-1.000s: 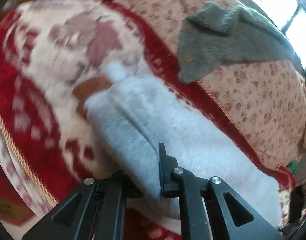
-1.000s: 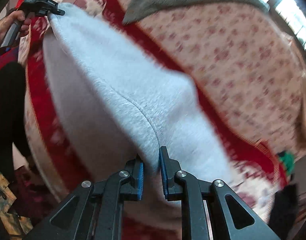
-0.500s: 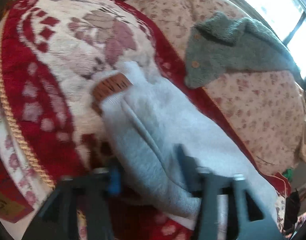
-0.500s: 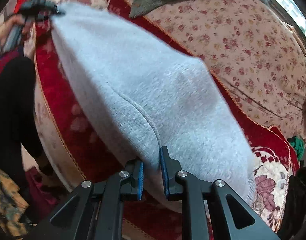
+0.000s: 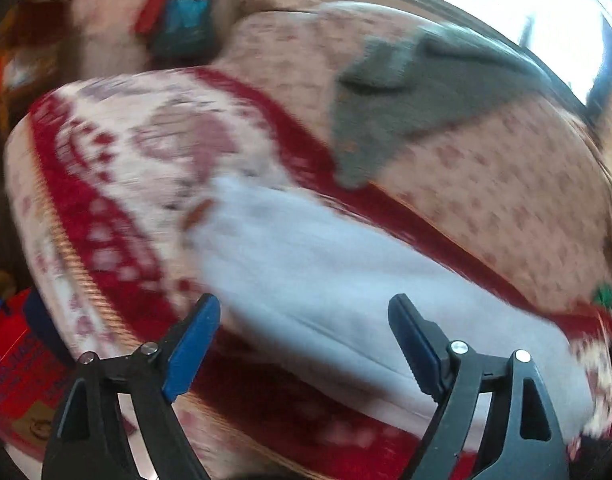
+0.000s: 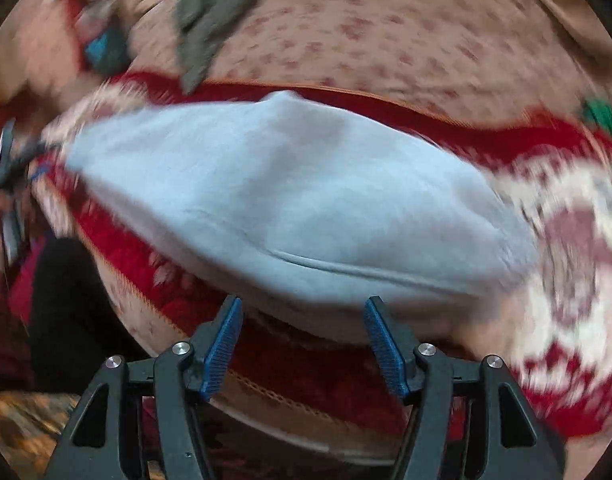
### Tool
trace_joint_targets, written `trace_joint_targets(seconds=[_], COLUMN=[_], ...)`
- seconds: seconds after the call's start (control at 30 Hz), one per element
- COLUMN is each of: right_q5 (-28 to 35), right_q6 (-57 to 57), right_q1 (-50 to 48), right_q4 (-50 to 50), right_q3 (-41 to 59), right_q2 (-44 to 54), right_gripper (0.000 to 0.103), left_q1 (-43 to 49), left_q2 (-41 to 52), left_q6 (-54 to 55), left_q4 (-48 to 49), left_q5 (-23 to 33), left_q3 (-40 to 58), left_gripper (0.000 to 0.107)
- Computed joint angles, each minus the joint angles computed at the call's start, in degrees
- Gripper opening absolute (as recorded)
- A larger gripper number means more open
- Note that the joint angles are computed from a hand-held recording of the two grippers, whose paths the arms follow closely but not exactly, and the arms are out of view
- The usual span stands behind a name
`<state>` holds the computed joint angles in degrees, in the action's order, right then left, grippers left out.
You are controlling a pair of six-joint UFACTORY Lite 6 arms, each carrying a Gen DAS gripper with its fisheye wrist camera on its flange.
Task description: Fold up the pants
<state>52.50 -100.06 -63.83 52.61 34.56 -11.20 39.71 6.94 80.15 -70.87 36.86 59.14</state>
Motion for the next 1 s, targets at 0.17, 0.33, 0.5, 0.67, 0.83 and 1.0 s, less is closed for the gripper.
trace_joint_targets(seconds=[0.17, 0.33, 0.5, 0.67, 0.83, 1.0], right_q5=[8.8, 11.7, 15.98, 17.51, 20.5, 26.45], right_q6=[11.89, 17.12, 22.94, 26.34, 25.39, 18.78], right_q1=[-7.0, -10.24, -11.05, -7.0, -4.89, -11.44], right_q4=[0.0, 2.02, 6.39, 11.86, 17.24, 14.97], right_q3=[14.36, 21.79, 28.69, 33.61, 38.53, 29.98], right_q2=[20.99, 32.33, 43.15, 50.67, 55.79, 42.87], right_gripper=[0.077, 0.079, 0.088, 0.095, 0.049, 0.035], left_q1=[-13.22, -28.83, -45.1, -56.14, -60.09, -61.39], left_q2=[-11.69, -16.3, -14.54, -9.39, -2.19, -1.08], left_q6=[0.33, -4.07, -6.33, -6.95, -7.82, -7.67], left_q4=[2.8, 4.36, 2.07, -1.36, -4.01, -4.2], left_q5=[2.18, 0.99, -4.29, -8.39, -10.71, -11.48], left_q3=[-10.36, -15.58, -16.59, -15.5, -12.99, -12.3], left_gripper=[0.088, 0.088, 0.088, 0.088, 0.088, 0.092])
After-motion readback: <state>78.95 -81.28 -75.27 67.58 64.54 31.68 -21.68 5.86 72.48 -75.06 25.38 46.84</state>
